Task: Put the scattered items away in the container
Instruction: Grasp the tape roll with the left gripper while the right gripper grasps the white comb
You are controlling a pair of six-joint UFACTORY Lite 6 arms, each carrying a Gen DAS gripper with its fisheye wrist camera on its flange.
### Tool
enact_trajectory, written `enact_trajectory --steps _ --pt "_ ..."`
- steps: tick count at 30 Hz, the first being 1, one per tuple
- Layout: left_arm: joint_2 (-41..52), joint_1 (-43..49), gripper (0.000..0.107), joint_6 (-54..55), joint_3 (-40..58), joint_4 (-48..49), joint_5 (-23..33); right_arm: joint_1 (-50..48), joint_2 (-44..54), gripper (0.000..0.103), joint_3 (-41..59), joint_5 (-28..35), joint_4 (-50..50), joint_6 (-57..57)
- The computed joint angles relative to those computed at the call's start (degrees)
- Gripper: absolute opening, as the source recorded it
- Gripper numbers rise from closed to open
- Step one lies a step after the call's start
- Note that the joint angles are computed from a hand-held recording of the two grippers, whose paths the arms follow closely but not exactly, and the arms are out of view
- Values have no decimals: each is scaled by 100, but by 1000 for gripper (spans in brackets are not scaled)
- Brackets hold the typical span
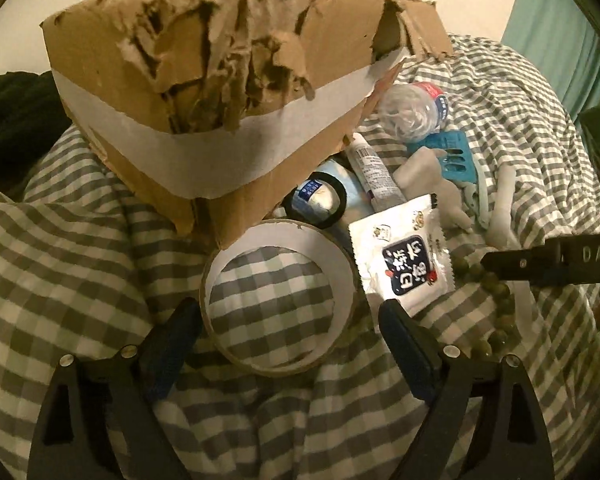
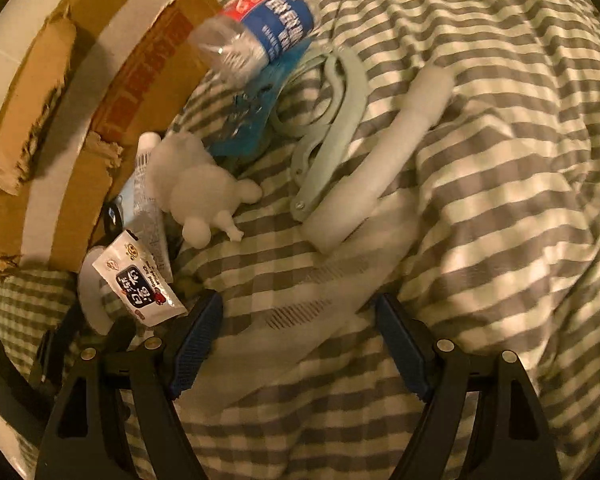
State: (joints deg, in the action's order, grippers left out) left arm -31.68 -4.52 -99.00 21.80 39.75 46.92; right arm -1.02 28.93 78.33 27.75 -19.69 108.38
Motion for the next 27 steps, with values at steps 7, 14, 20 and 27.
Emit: enact_trajectory --steps 7,14,20,27 --pt "-331 -69 92 -140 -118 -96 110 177 119 61 243 392 -370 258" --pt "246 108 95 309 -56 -193 -141 339 -27 53 139 563 -659 628" --pt "253 610 94 733 -156 -292 -558 457 -114 50 73 621 -831 933" --pt "44 754 83 926 -161 -486 -605 722 -350 33 -16 822 -1395 1601"
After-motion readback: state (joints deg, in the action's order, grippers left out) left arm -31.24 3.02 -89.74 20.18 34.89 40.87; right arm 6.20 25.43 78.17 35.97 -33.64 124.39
